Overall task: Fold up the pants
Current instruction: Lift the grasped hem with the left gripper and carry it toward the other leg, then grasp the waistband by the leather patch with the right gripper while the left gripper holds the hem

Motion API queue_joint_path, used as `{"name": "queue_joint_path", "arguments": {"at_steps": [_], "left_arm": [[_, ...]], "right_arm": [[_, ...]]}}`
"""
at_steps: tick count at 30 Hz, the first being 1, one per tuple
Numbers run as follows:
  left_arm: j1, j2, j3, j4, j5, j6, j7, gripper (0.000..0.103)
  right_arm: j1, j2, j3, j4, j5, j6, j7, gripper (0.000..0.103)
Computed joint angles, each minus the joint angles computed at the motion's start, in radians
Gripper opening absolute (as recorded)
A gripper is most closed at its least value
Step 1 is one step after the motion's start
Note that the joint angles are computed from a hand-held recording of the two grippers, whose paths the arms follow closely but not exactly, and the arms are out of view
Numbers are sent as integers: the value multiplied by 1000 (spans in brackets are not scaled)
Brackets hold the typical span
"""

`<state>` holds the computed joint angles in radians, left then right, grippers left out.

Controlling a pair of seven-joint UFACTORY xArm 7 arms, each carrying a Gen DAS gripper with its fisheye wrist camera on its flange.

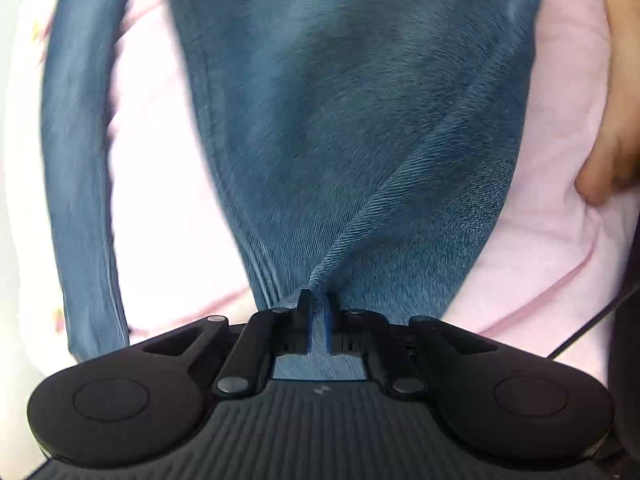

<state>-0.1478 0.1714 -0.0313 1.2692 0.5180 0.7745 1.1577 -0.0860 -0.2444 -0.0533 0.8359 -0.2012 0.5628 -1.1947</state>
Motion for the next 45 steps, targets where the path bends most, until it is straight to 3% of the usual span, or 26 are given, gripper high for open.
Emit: {"name": "queue_joint_path", "arguments": {"at_steps": [4, 8, 15, 17, 18, 26, 30, 31, 32, 33, 37, 40, 42, 45], "left_arm": [[7, -43, 5, -9, -14, 23, -67, 4], [20, -114, 0, -45, -36, 36, -103, 4], [45, -271, -25, -152, -17, 33, -407, 4], [55, -289, -35, -166, -7, 25, -475, 4], [58, -302, -37, -172, -11, 26, -488, 4], [86, -366, -55, -161, -16, -24, -619, 4], [102, -407, -58, -164, -6, -52, -671, 4], [108, -414, -56, -163, -9, -56, -681, 3], [114, -424, -56, -163, -8, -54, -691, 3], [121, -435, -56, -164, -6, -55, -700, 3], [132, -478, -49, -178, -1, -61, -731, 0], [219, -497, -97, -187, 109, -121, -828, 0], [201, -481, -64, -135, 38, -79, -842, 0], [159, -489, -19, -134, -71, -65, -697, 0]], "right_arm": [[-6, -34, 1, -54, -20, -89, 3, 75], [3, -65, -11, -91, -7, -138, -23, 67], [-60, -43, 11, -153, -106, -269, 10, 64], [-59, -41, 6, -162, -99, -293, 15, 51], [-57, -43, 7, -164, -93, -296, 22, 33], [-98, -124, 46, -202, -84, -444, 176, 29], [-132, -173, 90, -192, -124, -419, 244, 24], [-138, -190, 98, -192, -132, -415, 260, 19], [-135, -205, 99, -189, -137, -408, 267, 6], [-147, -226, 109, -192, -147, -401, 284, 4], [-91, -311, 75, -189, -125, -335, 279, 0], [-19, -427, 54, -178, -75, -194, 252, 0], [-17, -467, 68, -168, -69, -107, 259, 0], [-29, -458, 80, -175, -82, -71, 276, 0]]}}
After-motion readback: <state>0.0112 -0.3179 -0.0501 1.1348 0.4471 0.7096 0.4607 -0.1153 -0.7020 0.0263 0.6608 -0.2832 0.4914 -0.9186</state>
